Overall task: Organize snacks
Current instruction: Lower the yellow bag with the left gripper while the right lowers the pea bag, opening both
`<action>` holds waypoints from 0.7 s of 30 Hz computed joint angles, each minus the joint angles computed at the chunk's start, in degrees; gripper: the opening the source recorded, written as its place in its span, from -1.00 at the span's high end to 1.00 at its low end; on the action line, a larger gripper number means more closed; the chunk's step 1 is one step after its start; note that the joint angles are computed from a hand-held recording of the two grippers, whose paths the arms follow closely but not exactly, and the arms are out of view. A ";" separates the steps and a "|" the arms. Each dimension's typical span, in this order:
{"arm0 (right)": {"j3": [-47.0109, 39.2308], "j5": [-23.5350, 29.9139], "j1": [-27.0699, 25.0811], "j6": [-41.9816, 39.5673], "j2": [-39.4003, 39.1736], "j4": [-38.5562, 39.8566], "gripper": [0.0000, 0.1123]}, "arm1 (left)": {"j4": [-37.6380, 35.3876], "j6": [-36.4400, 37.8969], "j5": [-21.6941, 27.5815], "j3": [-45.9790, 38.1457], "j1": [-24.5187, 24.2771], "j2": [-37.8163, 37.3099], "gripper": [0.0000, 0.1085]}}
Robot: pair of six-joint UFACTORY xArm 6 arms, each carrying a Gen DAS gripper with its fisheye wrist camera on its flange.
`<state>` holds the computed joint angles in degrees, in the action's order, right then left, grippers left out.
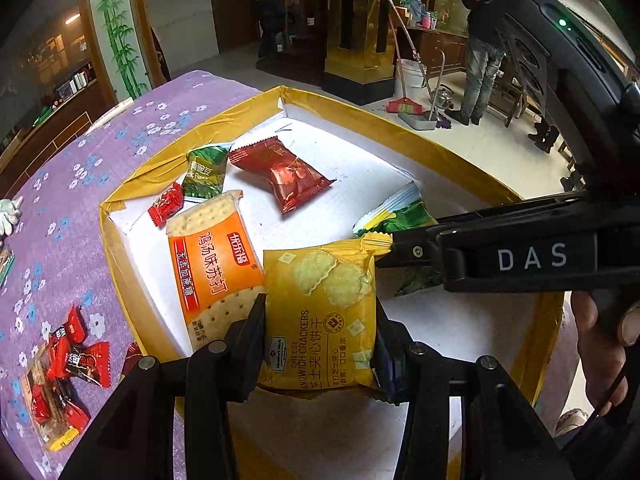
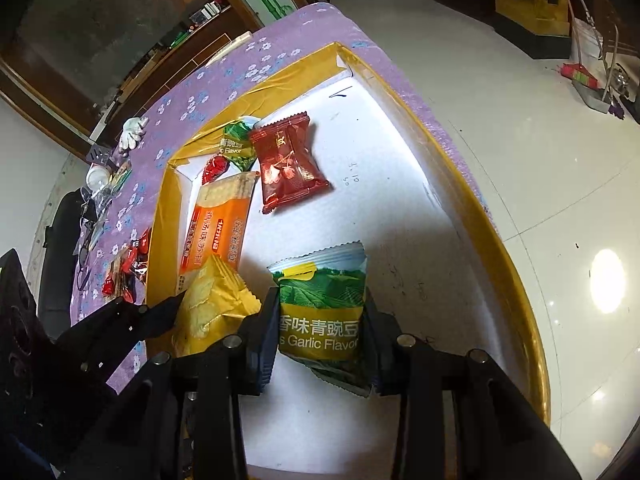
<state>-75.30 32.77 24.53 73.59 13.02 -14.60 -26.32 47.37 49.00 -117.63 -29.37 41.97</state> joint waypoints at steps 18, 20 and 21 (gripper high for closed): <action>1.02 1.13 0.79 5.12 -2.25 -3.86 0.35 | -1.81 1.20 1.05 0.45 0.23 -1.00 -0.17; 1.10 1.31 1.03 6.22 -2.63 -4.53 0.35 | -2.37 1.61 0.93 0.71 0.43 -1.37 -0.26; 1.14 1.33 1.20 6.90 -2.85 -5.03 0.35 | -2.58 1.74 0.99 0.70 0.51 -1.48 -0.27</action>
<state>-74.16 34.10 25.73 80.49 10.17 -19.62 -28.89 49.10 49.99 -116.93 -28.85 40.49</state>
